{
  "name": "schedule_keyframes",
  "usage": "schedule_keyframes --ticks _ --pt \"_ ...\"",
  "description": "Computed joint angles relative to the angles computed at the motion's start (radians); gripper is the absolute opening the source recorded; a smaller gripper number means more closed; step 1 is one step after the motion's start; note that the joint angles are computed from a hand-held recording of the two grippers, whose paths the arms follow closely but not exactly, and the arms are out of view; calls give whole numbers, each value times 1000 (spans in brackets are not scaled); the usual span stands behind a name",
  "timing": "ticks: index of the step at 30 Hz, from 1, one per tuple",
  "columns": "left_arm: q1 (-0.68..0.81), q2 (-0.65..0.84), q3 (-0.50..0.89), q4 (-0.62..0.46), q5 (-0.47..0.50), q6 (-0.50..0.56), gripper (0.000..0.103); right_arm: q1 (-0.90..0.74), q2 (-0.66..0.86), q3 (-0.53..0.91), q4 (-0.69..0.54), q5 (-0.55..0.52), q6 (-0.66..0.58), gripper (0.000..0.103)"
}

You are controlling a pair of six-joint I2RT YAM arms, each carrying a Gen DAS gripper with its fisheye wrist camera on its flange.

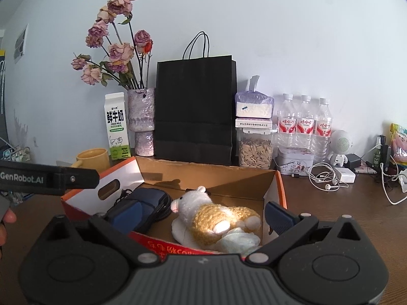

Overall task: Organize objects
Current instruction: 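Withdraw both tools from the box toward the bottle caps and cloth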

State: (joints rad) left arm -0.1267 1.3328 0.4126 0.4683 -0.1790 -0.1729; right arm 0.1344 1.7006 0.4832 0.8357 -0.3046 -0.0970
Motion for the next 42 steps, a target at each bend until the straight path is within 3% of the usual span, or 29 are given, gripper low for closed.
schedule_keyframes --ticks 12,22,36,42 --pt "-26 -191 -111 -120 7 -65 103 -51 -72 -159 32 -96 42 103" --pt "-48 -406 -201 -272 -25 -68 103 -68 -131 -272 7 -132 -14 103" --pt "31 -700 -295 -516 40 -9 103 -31 -285 -392 -82 -132 -125 103" --pt "-1 -728 -364 -567 65 36 103 -31 -262 -417 -65 -128 -148 103"
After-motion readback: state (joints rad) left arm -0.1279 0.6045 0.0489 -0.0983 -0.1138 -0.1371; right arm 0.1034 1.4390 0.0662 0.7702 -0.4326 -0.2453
